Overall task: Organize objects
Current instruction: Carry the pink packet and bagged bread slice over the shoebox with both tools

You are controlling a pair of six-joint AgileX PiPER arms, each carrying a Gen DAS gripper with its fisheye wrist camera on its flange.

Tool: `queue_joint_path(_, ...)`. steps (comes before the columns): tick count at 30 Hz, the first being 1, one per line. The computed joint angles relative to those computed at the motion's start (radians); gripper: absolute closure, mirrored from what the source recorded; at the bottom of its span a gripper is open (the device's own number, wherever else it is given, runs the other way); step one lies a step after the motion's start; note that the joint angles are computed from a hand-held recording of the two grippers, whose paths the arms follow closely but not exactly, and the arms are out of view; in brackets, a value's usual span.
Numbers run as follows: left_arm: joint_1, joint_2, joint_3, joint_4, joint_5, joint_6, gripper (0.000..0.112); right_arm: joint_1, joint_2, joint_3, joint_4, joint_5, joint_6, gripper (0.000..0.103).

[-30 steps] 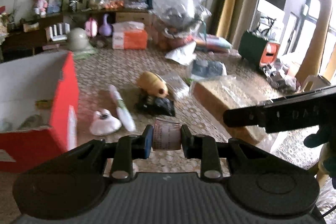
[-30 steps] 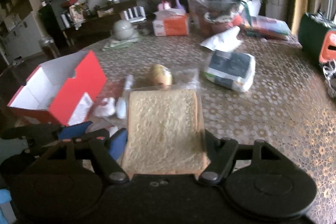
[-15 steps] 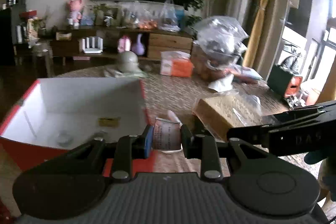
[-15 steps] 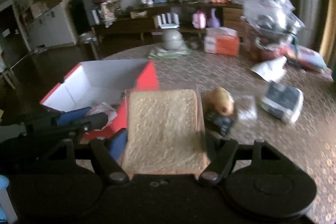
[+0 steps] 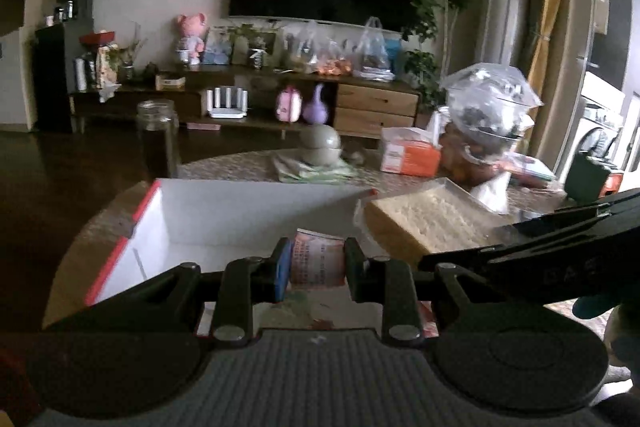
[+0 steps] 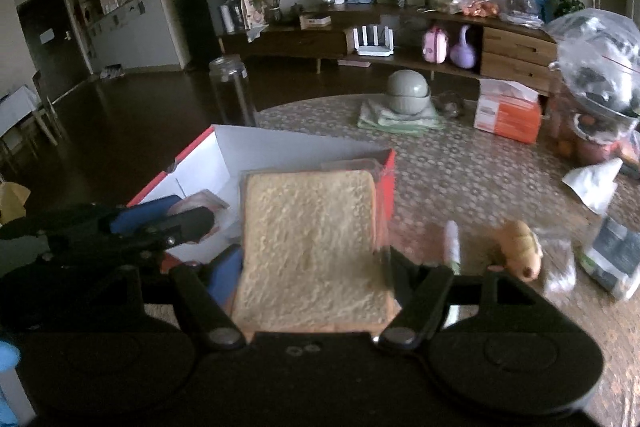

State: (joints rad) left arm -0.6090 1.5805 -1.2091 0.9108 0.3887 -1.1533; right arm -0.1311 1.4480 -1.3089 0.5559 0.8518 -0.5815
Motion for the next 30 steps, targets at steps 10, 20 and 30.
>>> queue_joint_path(10, 0.158, 0.080, -0.082, -0.212, -0.031, 0.284, 0.085, 0.128, 0.161, -0.130, -0.113, -0.029, 0.142, 0.030)
queue_joint_path(20, 0.235, 0.239, -0.227, -0.352, 0.010, 0.504, 0.085, 0.215, 0.326, -0.272, -0.204, -0.038, 0.229, 0.030)
queue_joint_path(30, 0.291, 0.389, -0.412, -0.615, 0.146, 0.797, 0.085, 0.283, 0.439, -0.340, -0.328, -0.035, 0.316, 0.030)
